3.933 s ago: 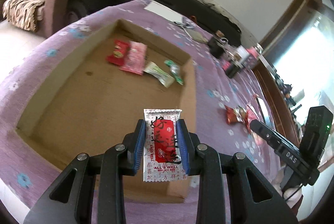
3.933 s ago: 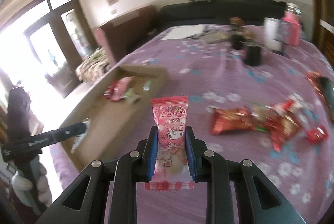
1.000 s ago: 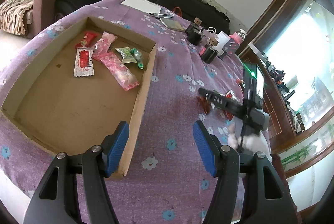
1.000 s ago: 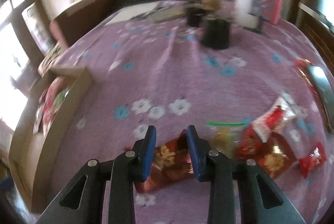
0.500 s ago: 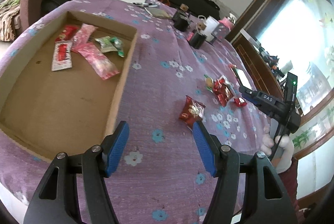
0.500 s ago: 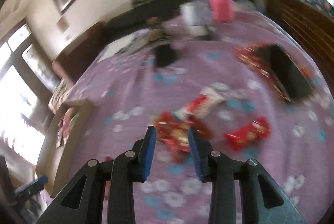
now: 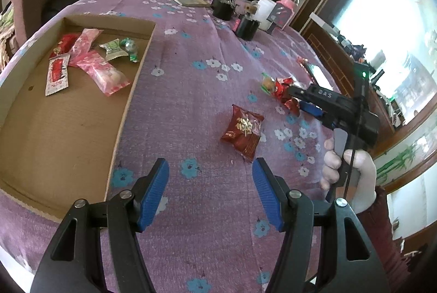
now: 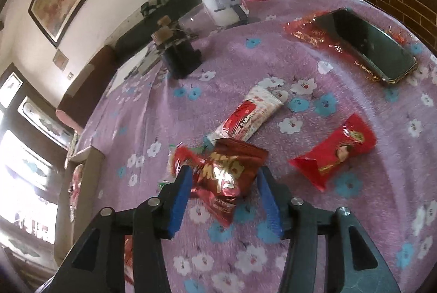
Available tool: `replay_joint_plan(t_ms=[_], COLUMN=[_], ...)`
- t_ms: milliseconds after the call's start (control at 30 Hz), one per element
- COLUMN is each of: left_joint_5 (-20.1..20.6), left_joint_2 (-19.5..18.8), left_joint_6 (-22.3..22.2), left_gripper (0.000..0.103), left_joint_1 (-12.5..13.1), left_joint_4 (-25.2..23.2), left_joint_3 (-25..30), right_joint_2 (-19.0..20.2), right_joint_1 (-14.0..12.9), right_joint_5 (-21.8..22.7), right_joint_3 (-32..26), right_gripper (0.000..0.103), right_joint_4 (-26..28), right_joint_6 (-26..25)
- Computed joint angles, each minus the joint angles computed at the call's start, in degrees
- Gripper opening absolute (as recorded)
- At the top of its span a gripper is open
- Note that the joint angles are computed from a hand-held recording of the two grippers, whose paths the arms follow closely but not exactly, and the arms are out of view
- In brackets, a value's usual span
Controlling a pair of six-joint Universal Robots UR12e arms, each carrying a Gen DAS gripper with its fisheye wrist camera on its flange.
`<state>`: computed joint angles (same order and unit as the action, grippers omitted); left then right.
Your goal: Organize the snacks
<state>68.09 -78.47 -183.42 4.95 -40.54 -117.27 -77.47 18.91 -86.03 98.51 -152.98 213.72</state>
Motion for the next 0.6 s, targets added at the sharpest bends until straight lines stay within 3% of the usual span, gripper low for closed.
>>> replay_joint_plan(t_ms=[100,200,600], left_joint_5=[1.26,3.61,11.84], left_joint_2=[-1.04,-2.47,-9.85], left_joint_6=[1.01,2.1,8.02], left_gripper=[0.063,0.063,0.062], left_joint_1=[-1.14,-2.87,-9.06], left_joint_4=[-0.61,-1.1,2.42], left_joint_3=[0.7,1.81,6.6], right_joint_2=[0.45,0.27,-1.93], right_joint_1=[0.97,0.96,0.42], right_joint_5=[-3.36,-2.92,-3.53], right_joint_3=[-0.41,0.13,3.52], right_gripper=[0.047,0.036,0.035], right_joint_4=[0.05,-0.91,-7.88], right_joint_6=[-2.16,-2.69,-0.23])
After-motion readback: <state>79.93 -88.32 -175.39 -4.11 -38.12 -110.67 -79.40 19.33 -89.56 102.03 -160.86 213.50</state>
